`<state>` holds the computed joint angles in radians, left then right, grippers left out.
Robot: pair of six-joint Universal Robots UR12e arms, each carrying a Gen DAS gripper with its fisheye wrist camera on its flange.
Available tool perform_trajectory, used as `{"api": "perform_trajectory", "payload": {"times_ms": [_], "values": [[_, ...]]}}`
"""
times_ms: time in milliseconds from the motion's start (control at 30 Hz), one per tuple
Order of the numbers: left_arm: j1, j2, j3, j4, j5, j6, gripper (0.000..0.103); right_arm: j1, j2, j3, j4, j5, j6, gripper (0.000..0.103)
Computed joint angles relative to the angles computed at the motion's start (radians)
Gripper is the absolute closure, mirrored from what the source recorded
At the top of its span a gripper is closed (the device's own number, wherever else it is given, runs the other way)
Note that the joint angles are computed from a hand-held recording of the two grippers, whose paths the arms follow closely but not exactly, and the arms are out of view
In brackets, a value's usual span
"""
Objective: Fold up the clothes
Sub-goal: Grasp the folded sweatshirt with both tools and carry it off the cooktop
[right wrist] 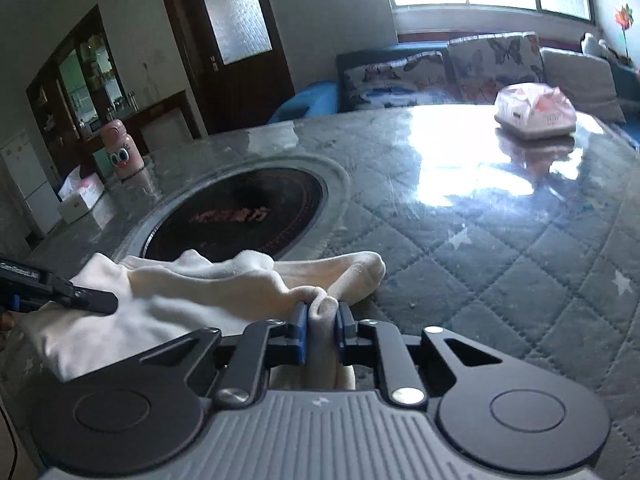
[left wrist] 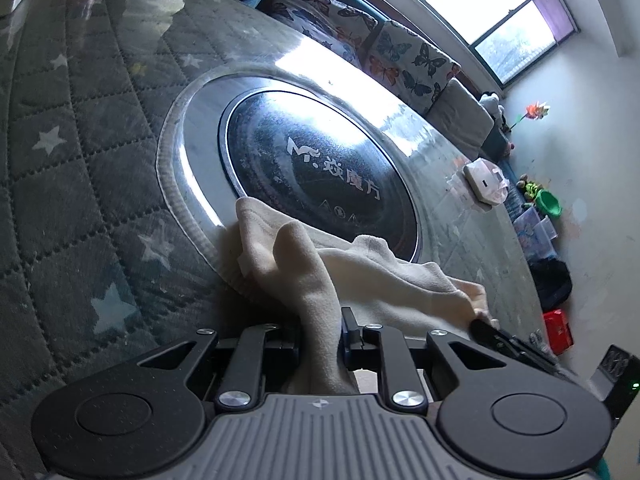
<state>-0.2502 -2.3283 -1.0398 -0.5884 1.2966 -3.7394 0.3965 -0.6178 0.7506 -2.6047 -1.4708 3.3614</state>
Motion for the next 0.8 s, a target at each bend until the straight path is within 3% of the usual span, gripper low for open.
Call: {"api": "perform_trajectory", "payload": {"times_ms": [233,400,633,800], "values": [[-0.01,-0.02,0.062,-0.009,-0.002,0.064,0.086,0.003,-0.036,0.055,-0.096,-0.027,-0.003,0.092],[-0.025,-0.063,0.158,-0.043,-0.021,0.116,0.087,-0.001,-0.065,0.088,-0.14,-0.068,-0.017,0.092],[-0.051,-0.175,0.379,-0.152,-0.061,0.167,0.087,-0.017,-0.1,0.125,-0.18,-0.166,-0.024,0.093],[-0.073,-0.308,0.647,-0.29,-0.078,0.215,0.087,-0.037,-0.115,0.137,-0.193,-0.23,-0.025,0.093]]}}
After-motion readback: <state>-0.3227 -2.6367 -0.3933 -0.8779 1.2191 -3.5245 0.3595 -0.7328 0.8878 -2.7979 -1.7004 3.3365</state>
